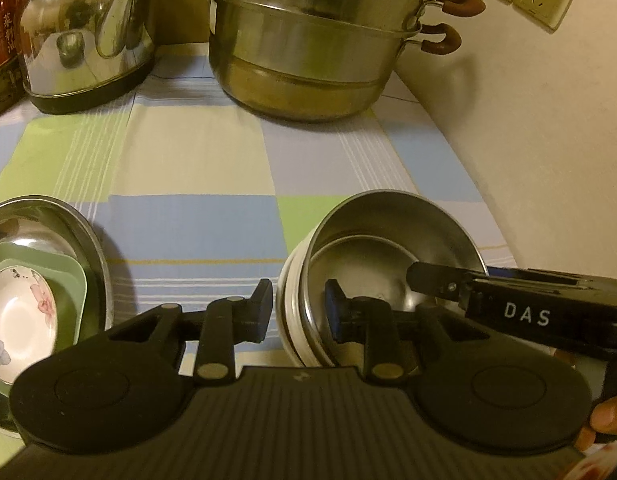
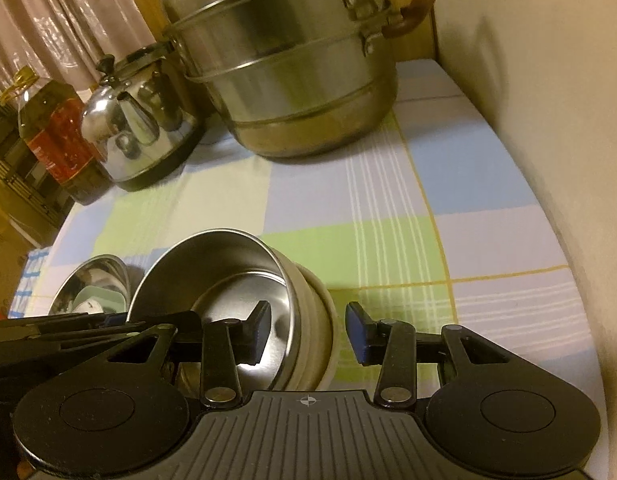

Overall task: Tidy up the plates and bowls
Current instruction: 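Close both grippers on the stacked bowls' rim and lift them, then carry the bowl stack with both grippers over the steel plate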

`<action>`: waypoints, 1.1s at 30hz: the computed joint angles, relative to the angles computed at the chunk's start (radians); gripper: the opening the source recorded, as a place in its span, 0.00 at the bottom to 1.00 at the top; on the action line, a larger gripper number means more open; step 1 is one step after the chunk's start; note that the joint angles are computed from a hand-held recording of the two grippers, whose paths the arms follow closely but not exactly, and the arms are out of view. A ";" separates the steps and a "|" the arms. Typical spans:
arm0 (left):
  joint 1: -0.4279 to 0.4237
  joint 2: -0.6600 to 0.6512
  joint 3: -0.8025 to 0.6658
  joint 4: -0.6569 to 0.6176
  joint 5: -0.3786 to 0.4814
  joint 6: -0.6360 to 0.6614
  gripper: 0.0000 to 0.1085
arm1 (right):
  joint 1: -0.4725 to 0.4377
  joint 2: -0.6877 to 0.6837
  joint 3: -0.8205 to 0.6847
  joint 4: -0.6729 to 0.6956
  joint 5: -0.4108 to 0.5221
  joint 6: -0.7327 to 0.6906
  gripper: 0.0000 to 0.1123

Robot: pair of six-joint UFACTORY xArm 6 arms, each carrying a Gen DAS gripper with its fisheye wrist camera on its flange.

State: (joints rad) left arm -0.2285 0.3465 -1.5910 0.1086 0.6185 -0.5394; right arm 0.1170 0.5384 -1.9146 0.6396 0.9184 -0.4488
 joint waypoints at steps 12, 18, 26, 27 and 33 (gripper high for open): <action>0.001 0.004 -0.003 -0.008 -0.004 -0.006 0.23 | -0.007 0.029 -0.039 0.012 0.032 -0.004 0.31; -0.005 -0.006 0.010 0.021 -0.010 -0.023 0.22 | -0.010 0.036 -0.052 0.007 0.045 0.001 0.25; -0.009 -0.050 0.061 0.054 -0.008 -0.056 0.19 | -0.008 0.045 -0.080 -0.006 0.094 -0.004 0.24; -0.008 -0.058 0.071 0.061 -0.010 -0.066 0.18 | -0.007 0.044 -0.079 -0.004 0.098 -0.009 0.24; -0.002 -0.134 0.162 0.102 -0.009 -0.132 0.18 | 0.000 0.026 -0.068 0.006 0.151 -0.037 0.24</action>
